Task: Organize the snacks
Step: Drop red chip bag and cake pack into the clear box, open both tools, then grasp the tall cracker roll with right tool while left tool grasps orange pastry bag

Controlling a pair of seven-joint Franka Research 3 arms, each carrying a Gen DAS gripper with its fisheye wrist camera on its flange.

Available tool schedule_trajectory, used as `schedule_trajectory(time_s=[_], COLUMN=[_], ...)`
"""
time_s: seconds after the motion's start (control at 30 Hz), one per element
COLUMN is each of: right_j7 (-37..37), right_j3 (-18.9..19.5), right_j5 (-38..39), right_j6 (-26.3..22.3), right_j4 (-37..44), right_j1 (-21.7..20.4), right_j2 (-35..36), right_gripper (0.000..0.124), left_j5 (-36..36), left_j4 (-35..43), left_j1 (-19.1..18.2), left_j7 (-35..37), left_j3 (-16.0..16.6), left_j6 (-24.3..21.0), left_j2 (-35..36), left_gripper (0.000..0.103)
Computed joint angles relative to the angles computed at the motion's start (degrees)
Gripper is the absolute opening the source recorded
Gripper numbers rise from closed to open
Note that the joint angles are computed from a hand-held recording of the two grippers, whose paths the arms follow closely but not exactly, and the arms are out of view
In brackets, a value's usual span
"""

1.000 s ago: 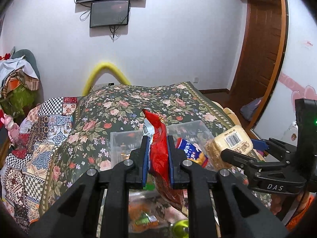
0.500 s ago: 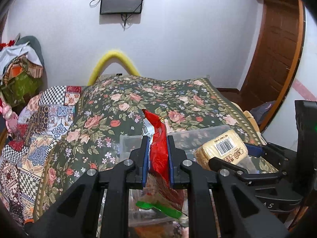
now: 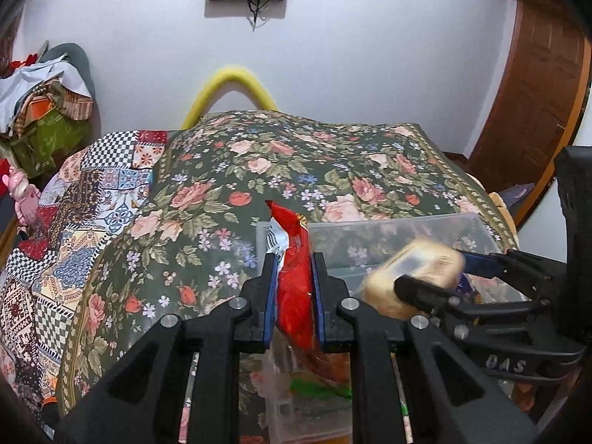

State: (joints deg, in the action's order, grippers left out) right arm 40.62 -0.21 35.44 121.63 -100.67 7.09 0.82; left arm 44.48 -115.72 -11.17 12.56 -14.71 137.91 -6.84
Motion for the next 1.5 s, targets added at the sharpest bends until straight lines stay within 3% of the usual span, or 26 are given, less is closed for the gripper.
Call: schedule_trajectory(time_s=[0.2, 0.27, 0.33, 0.43, 0.67, 0.93, 1.03, 1.37, 1.5], right_j7=[0.0, -0.9, -2.0, -3.0, -6.9, -9.1, -9.3, -7.7, -7.4], right_j3=[0.1, 0.2, 0.2, -0.2, -1.9, -4.5, -5.2, -6.0, -6.2], right_j5=[0.2, 0.0, -0.2, 0.4, 2.5, 4.6, 3.5, -1.8, -2.5], right_j6=[-2.5, -1.1, 0.5, 1.0, 1.9, -0.2, -2.0, -4.6, -5.8], right_j4=[1.7, 0.5, -1.1, -2.6, -6.9, -11.6, -13.4, -20.7, -22.6], right_j1=[-0.2, 0.0, 0.2, 0.3, 0.2, -0.9, -1.5, -3.4, -4.0], right_j2=[0.7, -0.2, -1.7, -3.3, -8.6, -14.4, -16.0, -19.1, -19.9], right_gripper=[0.063, 0.063, 0.064, 0.067, 0.069, 0.072, 0.074, 0.075, 0.075], left_j5=[-1.9, -2.0, -1.9, -0.9, -3.7, -7.7, -10.0, -16.3, -15.3], left_j4=[-1.2, -1.3, -1.5, -2.1, -4.9, -8.1, -10.0, -12.1, -11.3], left_j1=[0.3, 0.2, 0.0, -0.1, -0.8, -2.2, -3.1, -5.3, -5.0], left_j7=[0.6, 1.0, 1.0, -0.1, 1.6, 3.0, 3.1, 3.4, 1.9], left_j3=[0.3, 0.1, -0.3, -1.1, -2.4, -4.3, -4.2, -4.0, -4.4], left_j6=[1.5, 1.3, 0.5, -0.8, -1.9, -3.5, -2.1, 0.8, 0.1], left_j2=[-0.9, -1.2, -1.9, -3.8, -9.1, -13.1, -14.0, -10.2, -7.4], left_gripper=[0.023, 0.031, 0.052, 0.061, 0.066, 0.071, 0.071, 0.072, 0.072])
